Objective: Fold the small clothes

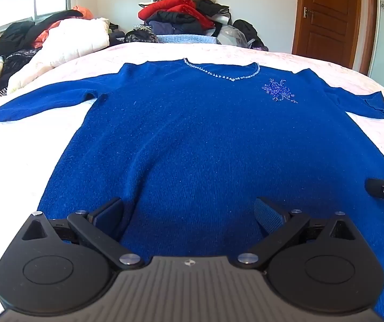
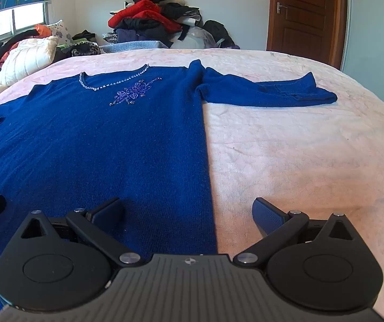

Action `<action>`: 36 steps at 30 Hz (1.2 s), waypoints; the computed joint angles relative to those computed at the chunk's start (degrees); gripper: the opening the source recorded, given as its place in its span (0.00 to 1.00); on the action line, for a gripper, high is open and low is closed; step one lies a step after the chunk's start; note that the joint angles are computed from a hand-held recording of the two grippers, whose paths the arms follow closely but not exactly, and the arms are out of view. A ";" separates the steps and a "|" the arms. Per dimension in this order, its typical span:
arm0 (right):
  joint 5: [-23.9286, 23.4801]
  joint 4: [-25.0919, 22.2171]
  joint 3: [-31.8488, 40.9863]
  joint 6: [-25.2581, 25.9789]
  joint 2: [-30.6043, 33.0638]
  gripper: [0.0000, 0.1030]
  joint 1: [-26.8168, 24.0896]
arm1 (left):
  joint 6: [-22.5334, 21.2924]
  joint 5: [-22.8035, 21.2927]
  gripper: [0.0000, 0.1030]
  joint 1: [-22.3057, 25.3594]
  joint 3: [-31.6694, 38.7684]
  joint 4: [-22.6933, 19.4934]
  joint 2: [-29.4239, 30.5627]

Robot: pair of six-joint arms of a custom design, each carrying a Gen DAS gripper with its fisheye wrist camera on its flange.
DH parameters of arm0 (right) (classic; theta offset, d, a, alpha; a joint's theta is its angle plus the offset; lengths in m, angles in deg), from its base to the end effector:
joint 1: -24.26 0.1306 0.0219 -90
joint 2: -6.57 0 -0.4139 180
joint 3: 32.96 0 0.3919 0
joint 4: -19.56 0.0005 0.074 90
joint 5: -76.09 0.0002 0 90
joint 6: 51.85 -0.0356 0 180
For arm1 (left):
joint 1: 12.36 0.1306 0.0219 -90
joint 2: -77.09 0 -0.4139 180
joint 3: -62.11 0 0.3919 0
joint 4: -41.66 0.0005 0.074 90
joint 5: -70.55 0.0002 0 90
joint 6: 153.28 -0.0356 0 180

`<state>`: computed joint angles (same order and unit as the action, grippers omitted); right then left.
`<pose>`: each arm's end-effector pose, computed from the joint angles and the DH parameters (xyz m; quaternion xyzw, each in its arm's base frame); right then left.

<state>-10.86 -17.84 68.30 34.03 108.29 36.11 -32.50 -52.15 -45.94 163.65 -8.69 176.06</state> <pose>0.5723 0.1176 0.4653 -0.0489 0.8967 0.0374 0.4384 0.4666 -0.2873 0.4799 -0.0795 0.8974 0.0382 0.4324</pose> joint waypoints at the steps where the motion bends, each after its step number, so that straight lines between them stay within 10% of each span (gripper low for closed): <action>1: -0.27 0.36 -0.18 -0.28 -0.07 1.00 -0.03 | 0.11 -0.13 1.00 -0.06 0.07 -0.17 0.03; 36: -0.51 0.45 -0.62 -0.27 -0.38 1.00 -0.15 | 0.06 -0.23 1.00 -0.33 -0.05 -0.63 -0.09</action>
<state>-11.36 -17.39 67.69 33.76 107.91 35.96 -32.44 -52.38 -46.27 163.60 -9.32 175.97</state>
